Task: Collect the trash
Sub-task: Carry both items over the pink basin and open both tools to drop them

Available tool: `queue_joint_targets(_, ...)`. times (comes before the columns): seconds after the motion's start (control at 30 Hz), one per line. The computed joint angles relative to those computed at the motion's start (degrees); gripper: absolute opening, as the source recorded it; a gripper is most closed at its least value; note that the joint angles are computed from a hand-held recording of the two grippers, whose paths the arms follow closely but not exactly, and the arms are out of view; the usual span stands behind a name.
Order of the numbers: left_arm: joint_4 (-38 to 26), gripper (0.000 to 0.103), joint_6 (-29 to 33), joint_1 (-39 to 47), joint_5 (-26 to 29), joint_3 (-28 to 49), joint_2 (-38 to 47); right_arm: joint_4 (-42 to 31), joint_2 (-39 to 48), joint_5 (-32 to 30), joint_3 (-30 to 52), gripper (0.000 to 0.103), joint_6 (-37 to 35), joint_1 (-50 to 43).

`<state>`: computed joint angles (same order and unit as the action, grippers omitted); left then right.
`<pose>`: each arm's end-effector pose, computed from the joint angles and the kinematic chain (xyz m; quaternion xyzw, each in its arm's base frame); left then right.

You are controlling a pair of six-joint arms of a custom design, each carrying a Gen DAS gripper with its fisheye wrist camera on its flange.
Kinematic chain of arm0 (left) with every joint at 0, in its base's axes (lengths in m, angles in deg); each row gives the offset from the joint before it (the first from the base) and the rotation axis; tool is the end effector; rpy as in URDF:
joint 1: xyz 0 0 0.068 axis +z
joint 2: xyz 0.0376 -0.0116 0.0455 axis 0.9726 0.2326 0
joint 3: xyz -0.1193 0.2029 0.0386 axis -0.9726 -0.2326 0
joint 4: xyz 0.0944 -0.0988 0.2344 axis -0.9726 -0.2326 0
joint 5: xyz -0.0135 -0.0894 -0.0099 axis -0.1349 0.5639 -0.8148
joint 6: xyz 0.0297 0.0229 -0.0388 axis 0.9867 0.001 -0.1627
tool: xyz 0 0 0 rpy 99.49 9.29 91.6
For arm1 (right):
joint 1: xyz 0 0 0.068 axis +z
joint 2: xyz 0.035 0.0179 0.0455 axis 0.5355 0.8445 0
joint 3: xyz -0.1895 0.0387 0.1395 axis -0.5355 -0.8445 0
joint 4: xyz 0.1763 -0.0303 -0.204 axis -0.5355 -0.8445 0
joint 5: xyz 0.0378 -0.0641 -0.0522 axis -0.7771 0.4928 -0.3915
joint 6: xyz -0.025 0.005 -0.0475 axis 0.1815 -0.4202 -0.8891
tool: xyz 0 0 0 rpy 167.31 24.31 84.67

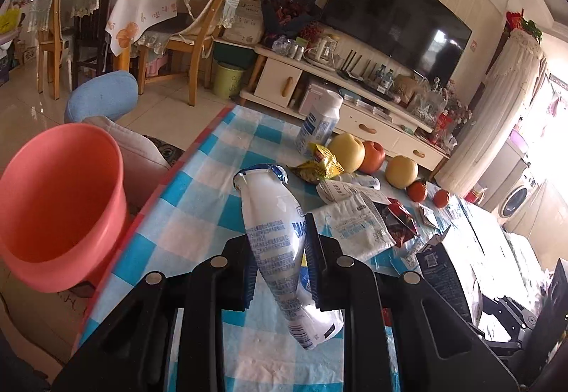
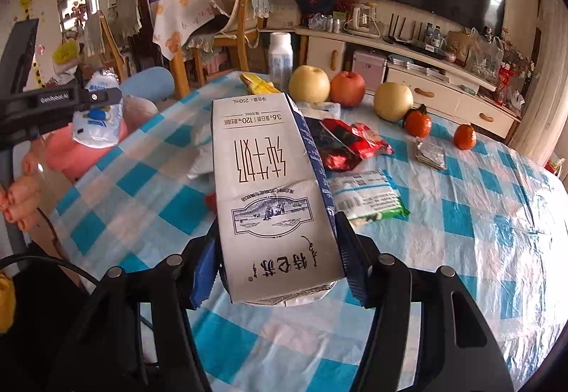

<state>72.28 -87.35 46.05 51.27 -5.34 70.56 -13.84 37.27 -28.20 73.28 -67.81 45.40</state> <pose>0.2832 -0.1511 0.2138 -0.1651 0.8740 -0.1043 0.4449 0.2819 0.0736 0.1896 -0.2316 0.8883 0.1145 0.3797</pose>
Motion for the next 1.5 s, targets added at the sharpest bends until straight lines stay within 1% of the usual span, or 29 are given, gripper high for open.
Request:
queue_joint_targets(0.1, -1.9, 0.025, 0.7, 2.5, -3.5, -1.5, -3.4, -1.9, 1.6, 0.4, 4.5, 0.061, 3.0, 6.1)
queue_joint_targets(0.13, -2.4, 0.025, 0.8, 4.0, -3.8, -2.2, -4.6, -2.4, 3.1, 0.7, 6.8, 0.061, 3.9, 8.5)
queue_joint_targets(0.23, -4.3, 0.025, 0.1, 9.4, -5.1, -4.9, -9.0, -3.2, 9.3, 1.8, 14.6, 0.061, 6.3, 16.2)
queue_joint_targets(0.37, -6.3, 0.025, -0.4, 18.0, -4.8, -7.6, -12.4, -4.8, 20.7, 2.5, 28.2, 0.061, 7.5, 24.6)
queue_joint_targets(0.53, -7.1, 0.025, -0.7, 30.0, 2.7, -9.8, -13.7, -9.1, 37.5, 4.3, 48.1, 0.061, 7.8, 32.3)
queue_joint_targets(0.6, -7.0, 0.025, -0.2, 33.5, 5.3, -10.0, -13.0, -10.9, 43.4, 5.3, 55.2, 0.061, 7.9, 34.4)
queue_joint_targets(0.7, -7.6, 0.025, -0.1, 37.0, 7.3, -9.5, -10.9, -14.7, 52.4, 4.5, 66.8, 0.062, 8.7, 35.7)
queue_joint_targets(0.8, -8.6, 0.025, -1.8, 39.8, 9.9, -8.7, -8.3, -19.0, 60.5, 4.6, 78.1, 0.063, 9.2, 36.5)
queue_joint_targets(0.83, -8.0, 0.03, -2.2, 40.6, 11.6, -9.1, -8.0, -20.2, 62.8, 2.8, 81.3, 0.063, 9.2, 36.4)
queue_joint_targets(0.87, -7.9, 0.037, -2.4, 41.1, 12.6, -8.9, -7.1, -20.3, 64.2, 1.5, 82.9, 0.07, 9.7, 36.3)
queue_joint_targets(0.9, -8.3, 0.055, -2.9, 41.0, 11.9, -8.9, -6.9, -20.6, 65.1, 1.4, 84.1, 0.081, 10.5, 36.2)
queue_joint_targets(0.93, -8.0, 0.068, -3.1, 40.7, 10.7, -9.3, -7.3, -20.0, 65.2, 1.3, 83.9, 0.084, 11.4, 36.3)
queue_joint_targets(1.0, -7.3, 0.072, -3.5, 38.6, 7.2, -9.8, -8.0, -16.1, 62.2, 0.2, 78.4, 0.084, 12.8, 35.9)
queue_joint_targets(1.03, -6.9, 0.079, -3.1, 37.8, 5.1, -9.7, -8.0, -14.1, 60.2, 0.7, 75.0, 0.084, 13.4, 35.7)
queue_joint_targets(1.1, -6.0, 0.085, -3.3, 35.6, 0.5, -10.3, -8.5, -10.8, 56.0, 2.7, 68.6, 0.087, 14.6, 35.1)
queue_joint_targets(1.17, -5.1, 0.085, -3.4, 33.7, -2.6, -10.9, -9.1, -7.1, 51.4, 2.6, 61.4, 0.088, 16.1, 33.8)
queue_joint_targets(1.33, 2.8, 0.086, -0.3, 30.1, -5.3, -14.7, -12.9, 1.1, 40.7, 3.6, 44.9, 0.088, 18.1, 29.4)
queue_joint_targets(1.4, 4.4, 0.086, 1.9, 27.8, -7.4, -14.9, -13.2, 4.1, 36.5, 5.0, 38.8, 0.088, 18.0, 28.0)
queue_joint_targets(1.5, 4.6, 0.086, 4.9, 25.1, -8.6, -13.8, -12.4, 7.3, 32.1, 4.6, 31.8, 0.088, 17.7, 25.2)
